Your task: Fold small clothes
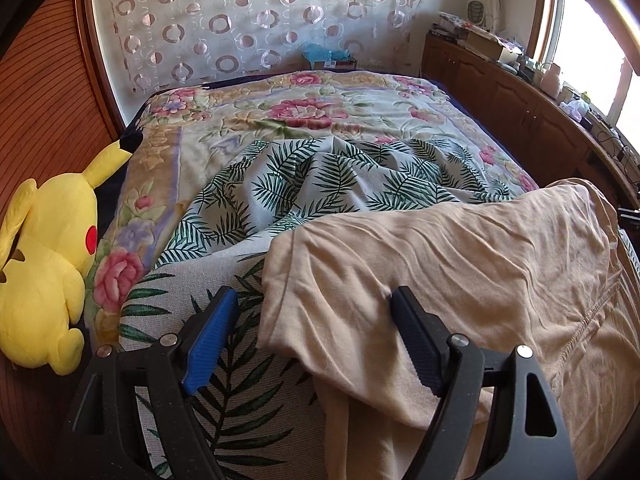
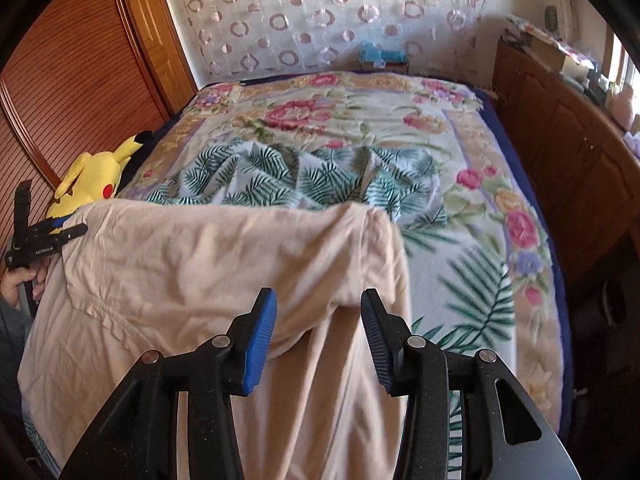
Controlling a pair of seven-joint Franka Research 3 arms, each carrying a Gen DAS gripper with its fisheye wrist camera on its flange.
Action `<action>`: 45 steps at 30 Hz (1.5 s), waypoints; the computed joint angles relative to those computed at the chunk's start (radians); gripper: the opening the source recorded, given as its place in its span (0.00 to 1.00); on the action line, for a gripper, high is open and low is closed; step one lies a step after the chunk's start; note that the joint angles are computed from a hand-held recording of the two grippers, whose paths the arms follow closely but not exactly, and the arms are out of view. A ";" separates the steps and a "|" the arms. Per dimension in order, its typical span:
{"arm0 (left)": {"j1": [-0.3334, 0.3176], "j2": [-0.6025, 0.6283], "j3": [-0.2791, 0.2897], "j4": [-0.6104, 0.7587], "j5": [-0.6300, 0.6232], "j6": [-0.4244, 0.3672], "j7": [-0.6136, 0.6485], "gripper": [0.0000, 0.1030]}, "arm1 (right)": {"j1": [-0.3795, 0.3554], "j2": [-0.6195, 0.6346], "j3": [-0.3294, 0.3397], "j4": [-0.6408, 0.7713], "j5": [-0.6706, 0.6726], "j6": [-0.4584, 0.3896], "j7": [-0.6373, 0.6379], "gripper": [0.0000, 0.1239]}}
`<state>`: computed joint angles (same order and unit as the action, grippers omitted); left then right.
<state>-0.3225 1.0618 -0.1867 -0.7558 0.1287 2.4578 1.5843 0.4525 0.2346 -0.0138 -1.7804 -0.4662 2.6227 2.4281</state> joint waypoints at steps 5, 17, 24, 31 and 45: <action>0.000 0.001 0.000 0.001 -0.001 -0.001 0.001 0.78 | 0.007 0.039 -0.015 0.038 -0.009 -0.015 0.008 0.37; 0.003 -0.019 0.003 -0.036 0.003 0.019 -0.005 0.78 | 0.094 0.093 -0.074 0.070 -0.258 -0.040 0.205 0.37; 0.049 -0.120 -0.040 -0.216 -0.014 0.109 0.028 0.53 | 0.082 0.093 -0.057 0.065 -0.272 -0.039 0.219 0.37; 0.039 -0.153 -0.024 -0.260 0.010 0.150 0.012 0.08 | 0.079 0.093 -0.053 0.061 -0.275 -0.034 0.225 0.37; 0.099 -0.366 -0.066 -0.583 0.032 0.428 -0.052 0.07 | 0.057 -0.045 -0.037 -0.060 -0.472 0.091 0.359 0.02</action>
<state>-0.2233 0.6954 -0.2530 -1.3384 0.1607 2.8860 1.5323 0.5096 0.1897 -0.0504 -1.8407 -0.9381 2.7142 2.7874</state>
